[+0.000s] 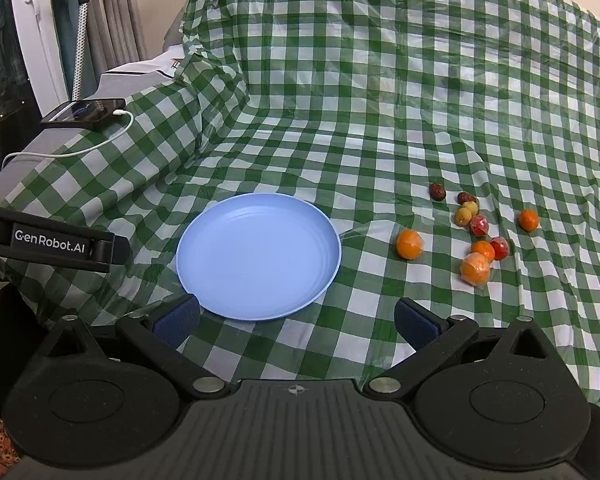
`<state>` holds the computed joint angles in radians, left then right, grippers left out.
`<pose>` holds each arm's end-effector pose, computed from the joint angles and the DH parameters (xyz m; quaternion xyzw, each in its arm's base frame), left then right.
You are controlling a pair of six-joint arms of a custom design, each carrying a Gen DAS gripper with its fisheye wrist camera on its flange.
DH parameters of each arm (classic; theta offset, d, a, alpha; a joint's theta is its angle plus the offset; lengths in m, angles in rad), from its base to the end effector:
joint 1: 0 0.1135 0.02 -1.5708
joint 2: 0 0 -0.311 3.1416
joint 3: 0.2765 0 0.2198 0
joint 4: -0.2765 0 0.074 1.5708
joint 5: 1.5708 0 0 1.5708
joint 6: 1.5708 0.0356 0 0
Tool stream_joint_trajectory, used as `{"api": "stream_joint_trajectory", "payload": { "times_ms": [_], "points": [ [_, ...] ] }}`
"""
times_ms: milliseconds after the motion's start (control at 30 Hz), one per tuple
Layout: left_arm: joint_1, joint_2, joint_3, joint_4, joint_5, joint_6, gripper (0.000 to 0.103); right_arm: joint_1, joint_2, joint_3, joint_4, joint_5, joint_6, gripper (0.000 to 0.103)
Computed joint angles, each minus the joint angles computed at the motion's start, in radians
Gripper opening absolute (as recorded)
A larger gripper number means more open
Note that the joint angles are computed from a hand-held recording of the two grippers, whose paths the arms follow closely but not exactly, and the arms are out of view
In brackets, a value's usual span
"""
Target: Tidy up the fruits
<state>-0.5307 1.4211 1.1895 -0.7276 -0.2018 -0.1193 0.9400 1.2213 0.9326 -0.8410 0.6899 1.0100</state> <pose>0.2242 -0.1233 0.3417 0.1641 0.9349 -0.0046 0.3145 0.1225 0.1293 0.3113 0.1061 0.9151 -0.0148 0.3886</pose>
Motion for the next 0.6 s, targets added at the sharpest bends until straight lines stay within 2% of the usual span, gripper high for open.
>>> {"api": "stream_joint_trajectory", "payload": {
  "times_ms": [600],
  "points": [
    [-0.001,0.0,0.004,-0.005,0.004,0.005,0.103,-0.003,-0.001,-0.006,0.006,-0.002,0.0,0.103]
  ]
}}
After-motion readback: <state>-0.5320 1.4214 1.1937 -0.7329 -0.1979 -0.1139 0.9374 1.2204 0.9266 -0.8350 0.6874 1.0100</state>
